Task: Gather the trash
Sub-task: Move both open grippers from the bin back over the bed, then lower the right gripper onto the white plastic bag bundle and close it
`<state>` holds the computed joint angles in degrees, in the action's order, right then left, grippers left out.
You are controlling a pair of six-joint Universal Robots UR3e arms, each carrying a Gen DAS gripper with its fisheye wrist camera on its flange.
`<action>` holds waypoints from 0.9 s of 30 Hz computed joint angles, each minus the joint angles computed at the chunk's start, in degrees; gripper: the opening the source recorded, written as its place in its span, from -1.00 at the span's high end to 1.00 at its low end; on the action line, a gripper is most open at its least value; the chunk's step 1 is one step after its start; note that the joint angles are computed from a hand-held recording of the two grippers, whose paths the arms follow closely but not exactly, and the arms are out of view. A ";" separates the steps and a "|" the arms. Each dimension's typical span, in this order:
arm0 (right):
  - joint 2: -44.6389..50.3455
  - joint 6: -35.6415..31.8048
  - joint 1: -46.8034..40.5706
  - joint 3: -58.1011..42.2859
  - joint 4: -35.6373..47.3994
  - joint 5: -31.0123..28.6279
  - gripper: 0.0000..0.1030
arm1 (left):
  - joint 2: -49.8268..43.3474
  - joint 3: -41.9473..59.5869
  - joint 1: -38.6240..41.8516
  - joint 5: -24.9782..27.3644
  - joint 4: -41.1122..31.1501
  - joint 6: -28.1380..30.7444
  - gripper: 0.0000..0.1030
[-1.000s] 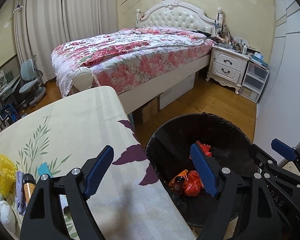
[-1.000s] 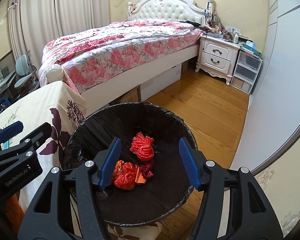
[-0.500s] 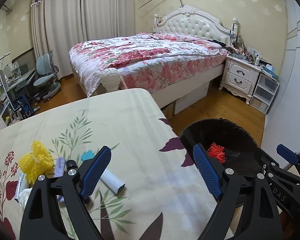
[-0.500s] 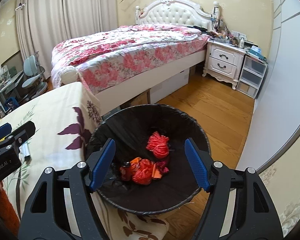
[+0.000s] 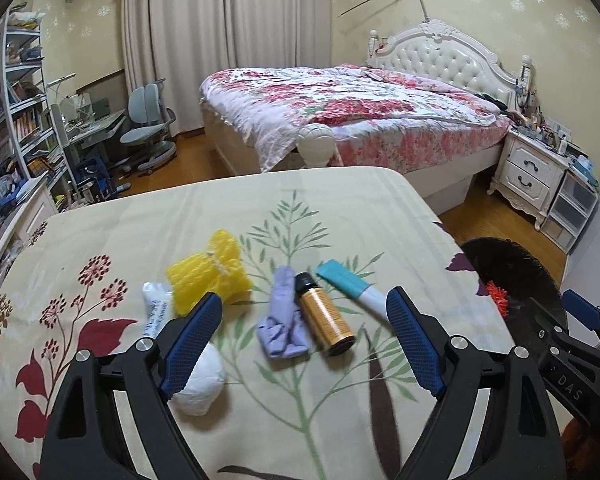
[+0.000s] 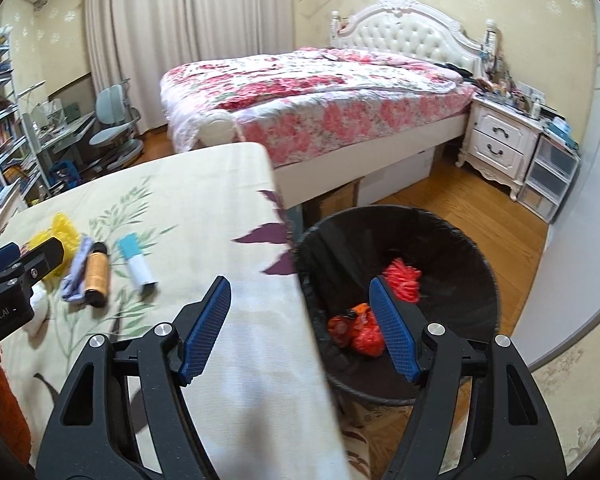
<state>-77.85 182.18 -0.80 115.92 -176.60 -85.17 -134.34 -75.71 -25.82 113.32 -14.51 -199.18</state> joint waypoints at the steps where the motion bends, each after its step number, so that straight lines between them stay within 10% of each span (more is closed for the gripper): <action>1: 0.21 0.13 0.98 -0.57 0.34 -0.01 -0.36 | 1.49 -2.88 0.62 0.17 1.29 -0.23 -0.63; 27: 16.35 1.70 27.75 -28.60 13.54 -4.33 -0.36 | 23.87 -47.98 20.79 -1.39 20.72 0.37 -0.63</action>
<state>-61.50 183.87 26.95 87.32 -163.06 -89.51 -110.47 -123.69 -5.02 111.93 6.21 -198.80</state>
